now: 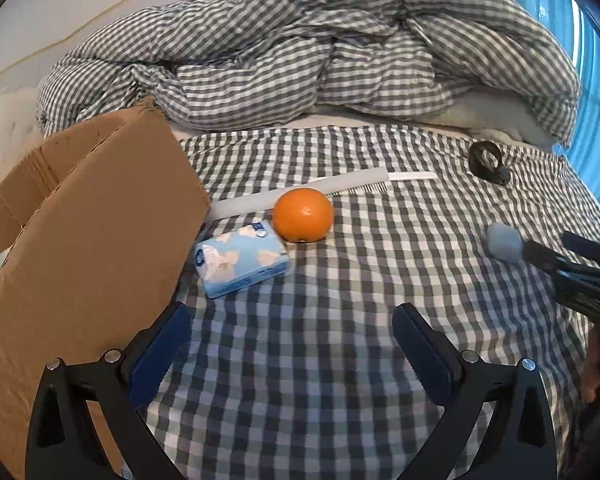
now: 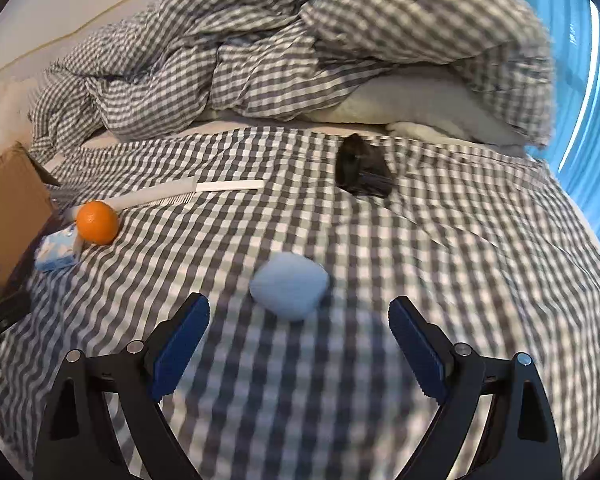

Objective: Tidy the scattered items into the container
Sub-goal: 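Move both open tools back over the remaining items on the bed, then grasp the blue earbud case with the right tool while the left tool grasps the blue tissue pack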

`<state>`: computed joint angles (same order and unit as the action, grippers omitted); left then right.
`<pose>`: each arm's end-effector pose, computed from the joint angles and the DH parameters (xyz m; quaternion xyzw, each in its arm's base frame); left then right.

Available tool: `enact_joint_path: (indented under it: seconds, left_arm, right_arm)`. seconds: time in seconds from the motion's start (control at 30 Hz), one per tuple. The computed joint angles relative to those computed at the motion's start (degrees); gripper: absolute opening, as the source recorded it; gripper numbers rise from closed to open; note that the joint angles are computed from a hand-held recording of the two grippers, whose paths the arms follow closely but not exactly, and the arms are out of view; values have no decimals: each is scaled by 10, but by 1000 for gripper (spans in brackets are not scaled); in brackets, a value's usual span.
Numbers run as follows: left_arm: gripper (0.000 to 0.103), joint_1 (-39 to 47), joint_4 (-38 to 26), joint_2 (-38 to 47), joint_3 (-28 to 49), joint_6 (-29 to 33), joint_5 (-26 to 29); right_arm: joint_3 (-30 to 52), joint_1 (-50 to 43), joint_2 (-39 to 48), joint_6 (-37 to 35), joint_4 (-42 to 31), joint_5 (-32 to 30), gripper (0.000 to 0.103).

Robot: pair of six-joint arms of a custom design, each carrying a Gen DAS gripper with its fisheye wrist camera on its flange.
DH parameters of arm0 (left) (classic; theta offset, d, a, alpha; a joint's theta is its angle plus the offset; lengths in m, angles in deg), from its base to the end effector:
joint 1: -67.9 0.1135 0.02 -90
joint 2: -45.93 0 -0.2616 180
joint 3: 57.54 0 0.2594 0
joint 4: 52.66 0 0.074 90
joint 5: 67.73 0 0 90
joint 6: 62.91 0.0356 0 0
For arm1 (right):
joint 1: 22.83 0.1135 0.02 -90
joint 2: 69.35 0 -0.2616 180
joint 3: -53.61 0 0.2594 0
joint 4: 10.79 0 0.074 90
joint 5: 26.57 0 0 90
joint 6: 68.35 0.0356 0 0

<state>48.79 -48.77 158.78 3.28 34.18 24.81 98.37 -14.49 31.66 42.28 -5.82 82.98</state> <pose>0.3343 -0.1175 0.0685 0.2194 0.9077 -0.0580 0.3530 0.2801 0.0290 0.0707 0.1555 0.9184 -0.0734 0.3564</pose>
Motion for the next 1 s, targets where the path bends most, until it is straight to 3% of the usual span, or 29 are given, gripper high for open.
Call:
enact_joint_path:
  seconds: [0.17, 0.3, 0.4, 0.5, 0.8, 0.83, 0.9, 0.97, 1.0]
  left_arm:
    - [103, 16, 6, 18, 7, 16, -10]
    - [103, 9, 6, 52, 32, 17, -31]
    - [103, -2, 11, 82, 55, 19, -45]
    - [103, -10, 12, 116, 94, 37, -67]
    - [102, -11, -70, 221, 248, 40, -108]
    - [100, -11, -84, 229, 263, 38, -106]
    - [75, -2, -106, 227, 271, 16, -81]
    - [71, 12, -139, 217, 276, -3, -50]
    - [48, 16, -148, 209, 270, -8, -48]
  right_arm:
    - [107, -9, 131, 9, -30, 14, 91]
    - [108, -14, 167, 16, -4, 5, 89]
    - [88, -10, 156, 14, 18, 9, 57]
    - [74, -13, 149, 14, 38, 2, 57]
    - [46, -44, 136, 19, 87, -56, 57]
    - [45, -45, 134, 20, 89, -57, 57]
    - [44, -46, 133, 20, 90, -59, 57]
    - [42, -45, 131, 20, 91, -58, 57]
    - [40, -43, 128, 21, 92, -55, 57]
